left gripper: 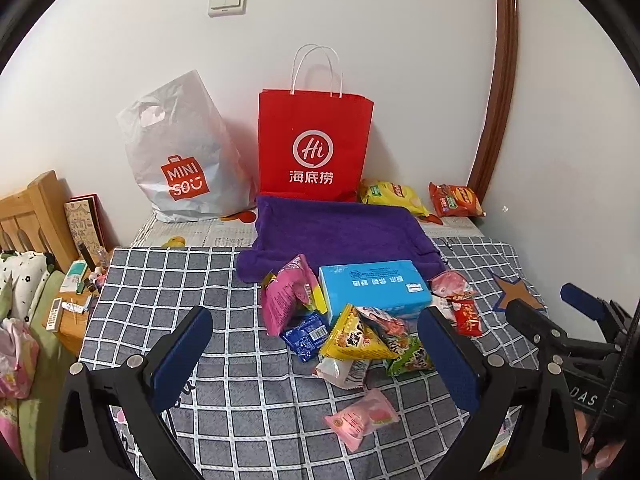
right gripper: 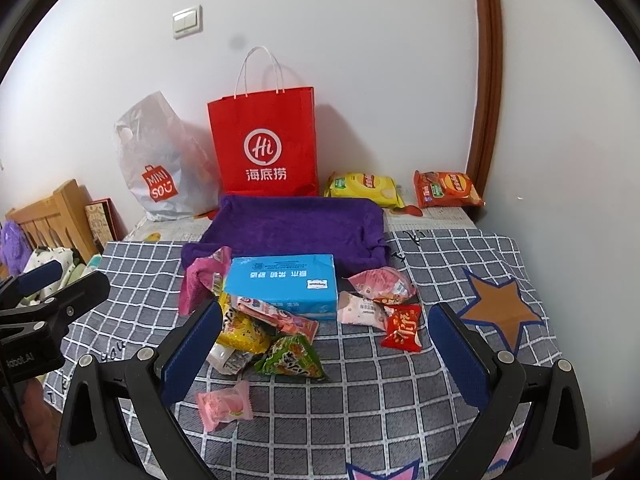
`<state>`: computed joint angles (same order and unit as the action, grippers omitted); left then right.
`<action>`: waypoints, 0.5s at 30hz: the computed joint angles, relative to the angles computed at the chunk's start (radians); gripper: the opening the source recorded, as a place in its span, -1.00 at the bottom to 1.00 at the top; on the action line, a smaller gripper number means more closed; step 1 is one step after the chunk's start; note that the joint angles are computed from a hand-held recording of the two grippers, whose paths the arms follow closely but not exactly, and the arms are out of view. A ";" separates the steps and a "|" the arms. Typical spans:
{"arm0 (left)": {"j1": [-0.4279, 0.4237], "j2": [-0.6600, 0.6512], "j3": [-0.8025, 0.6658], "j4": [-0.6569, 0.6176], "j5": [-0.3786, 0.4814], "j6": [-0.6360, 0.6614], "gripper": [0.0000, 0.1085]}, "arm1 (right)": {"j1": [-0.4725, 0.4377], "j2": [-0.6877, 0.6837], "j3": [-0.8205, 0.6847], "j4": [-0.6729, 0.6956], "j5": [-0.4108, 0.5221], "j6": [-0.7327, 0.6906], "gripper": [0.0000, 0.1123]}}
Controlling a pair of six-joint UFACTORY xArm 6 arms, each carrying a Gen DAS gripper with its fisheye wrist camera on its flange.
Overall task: Organize snacks
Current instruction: 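Grasp the red gold-lettered packet with the right tool while the left tool grasps the pink bag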
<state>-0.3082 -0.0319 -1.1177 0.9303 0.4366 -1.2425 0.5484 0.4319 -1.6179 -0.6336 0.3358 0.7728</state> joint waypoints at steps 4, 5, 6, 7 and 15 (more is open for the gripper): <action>0.017 0.042 -0.024 -0.093 -0.020 0.102 0.89 | -0.006 0.054 -0.063 0.073 0.022 -0.069 0.82; 0.025 0.048 -0.024 -0.106 -0.040 0.111 0.89 | -0.008 0.074 -0.087 0.094 0.035 -0.090 0.82; 0.032 0.055 -0.027 -0.101 -0.047 0.098 0.89 | -0.009 0.094 -0.113 0.107 0.049 -0.106 0.82; 0.036 0.061 -0.030 -0.093 -0.044 0.085 0.89 | -0.010 0.112 -0.137 0.109 0.064 -0.113 0.82; 0.070 0.148 -0.091 -0.159 -0.047 0.109 0.89 | -0.028 0.211 -0.253 0.134 0.150 -0.188 0.82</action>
<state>-0.2384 0.1157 -1.2085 0.7714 0.3897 -1.1334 0.5205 0.6428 -1.8707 -0.4991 0.4859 0.5844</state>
